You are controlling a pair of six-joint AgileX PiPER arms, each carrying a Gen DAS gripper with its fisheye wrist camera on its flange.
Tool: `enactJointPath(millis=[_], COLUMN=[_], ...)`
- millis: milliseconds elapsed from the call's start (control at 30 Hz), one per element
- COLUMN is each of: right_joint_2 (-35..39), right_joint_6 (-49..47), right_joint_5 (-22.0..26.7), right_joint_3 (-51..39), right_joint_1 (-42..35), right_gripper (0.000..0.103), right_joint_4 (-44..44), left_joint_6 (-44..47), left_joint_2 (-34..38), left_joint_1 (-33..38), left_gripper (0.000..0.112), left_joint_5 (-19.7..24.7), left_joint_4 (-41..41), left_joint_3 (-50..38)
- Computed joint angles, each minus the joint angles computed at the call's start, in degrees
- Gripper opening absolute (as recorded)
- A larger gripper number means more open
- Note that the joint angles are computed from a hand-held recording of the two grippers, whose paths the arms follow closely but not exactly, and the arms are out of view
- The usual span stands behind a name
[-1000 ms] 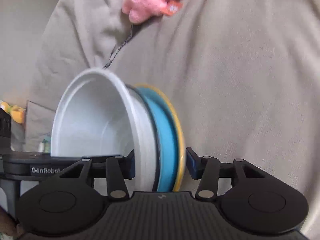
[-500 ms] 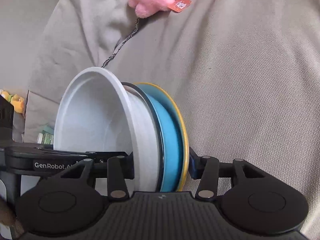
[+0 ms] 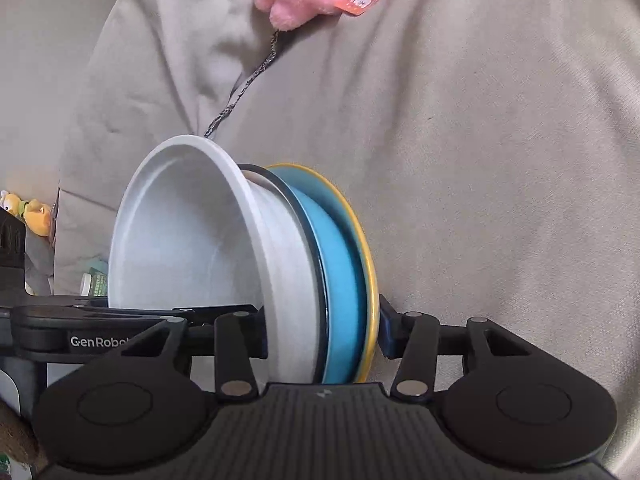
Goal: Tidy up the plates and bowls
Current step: 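Hold the tilted bowl stack with both grippers and lift it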
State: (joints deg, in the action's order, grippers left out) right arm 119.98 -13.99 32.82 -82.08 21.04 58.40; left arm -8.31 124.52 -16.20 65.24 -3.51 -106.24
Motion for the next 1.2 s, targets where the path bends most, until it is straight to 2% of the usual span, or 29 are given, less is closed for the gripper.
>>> enactJointPath(millis=[200, 333, 467, 567, 733, 967, 1200], right_joint_2=[2.3, 3.1, 4.7, 5.9, 3.7, 3.3, 1.7], right_joint_6=[1.8, 4.6, 5.5, 5.1, 4.9, 2.6, 2.9], right_joint_5=[1.1, 1.4, 6.1, 8.3, 4.3, 6.0, 5.3], right_joint_3=[-3.6, -6.1, -9.6, -10.8, -6.8, -5.7, -7.0], right_joint_1=[2.0, 3.4, 2.5, 1.7, 2.6, 2.0, 4.2], right_gripper=[0.048, 0.049, 0.05, 0.052, 0.053, 0.053, 0.053], right_joint_4=[-1.1, -6.2, -9.2, -6.8, -4.5, 0.5, -0.1], left_joint_6=[0.2, 1.4, 3.2, 3.7, 3.8, 1.7, 1.6], left_joint_2=[-2.0, -2.7, -3.1, -3.6, -3.1, -4.6, -10.2], left_joint_1=[1.2, 1.7, 2.2, 2.7, 2.8, 1.3, 2.2], left_gripper=[0.057, 0.056, 0.057, 0.058, 0.056, 0.055, 0.055], left_joint_5=[-1.3, -3.0, -4.4, -5.3, -3.6, -3.3, -4.1], left_joint_4=[1.0, 0.8, -0.2, -1.3, -1.5, 2.4, 4.5], left_joint_3=[3.5, 5.7, 7.1, 8.6, 7.2, 6.7, 10.5])
